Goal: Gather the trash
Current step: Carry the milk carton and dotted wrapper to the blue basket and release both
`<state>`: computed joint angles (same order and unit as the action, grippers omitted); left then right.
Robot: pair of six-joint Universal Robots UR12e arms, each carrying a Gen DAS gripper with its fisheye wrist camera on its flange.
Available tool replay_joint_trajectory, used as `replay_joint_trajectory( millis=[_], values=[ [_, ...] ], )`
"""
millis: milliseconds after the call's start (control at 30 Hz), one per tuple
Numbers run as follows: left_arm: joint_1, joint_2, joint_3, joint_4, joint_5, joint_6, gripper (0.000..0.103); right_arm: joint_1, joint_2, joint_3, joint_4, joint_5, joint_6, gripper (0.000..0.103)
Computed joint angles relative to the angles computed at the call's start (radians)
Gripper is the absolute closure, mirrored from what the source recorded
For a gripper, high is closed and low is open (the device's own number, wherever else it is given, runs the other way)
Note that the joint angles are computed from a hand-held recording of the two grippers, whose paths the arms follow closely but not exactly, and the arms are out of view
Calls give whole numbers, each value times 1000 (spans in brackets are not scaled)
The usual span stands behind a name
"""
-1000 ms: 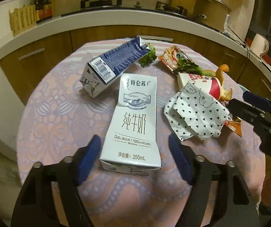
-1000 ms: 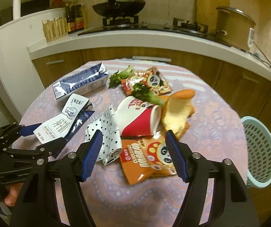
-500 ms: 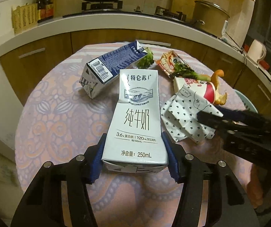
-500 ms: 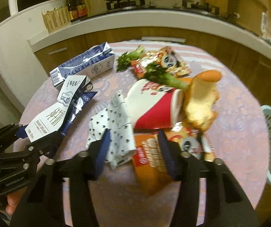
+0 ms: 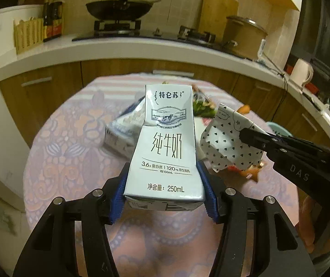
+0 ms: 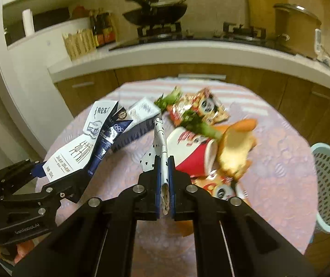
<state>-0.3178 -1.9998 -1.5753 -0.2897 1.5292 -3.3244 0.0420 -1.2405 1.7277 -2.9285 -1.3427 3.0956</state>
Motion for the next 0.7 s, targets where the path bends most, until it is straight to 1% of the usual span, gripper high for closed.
replay_joint_trajectory(
  millis=[133,333,533,700],
  values=[
    [-9,2,13,34,-7,0,49,-11,-18,11,-39,-9,9,99],
    [-28,-17,61,48,-25,28,49,-35,-44,32,-96,-42,24,99],
    [-59,-53,131,38,-47,64,49,-81,-70,53,-139,-68,57,99],
    [-87,-95,206,12,-68,95,49,-130,-87,68,-167,-84,98,99]
  ],
)
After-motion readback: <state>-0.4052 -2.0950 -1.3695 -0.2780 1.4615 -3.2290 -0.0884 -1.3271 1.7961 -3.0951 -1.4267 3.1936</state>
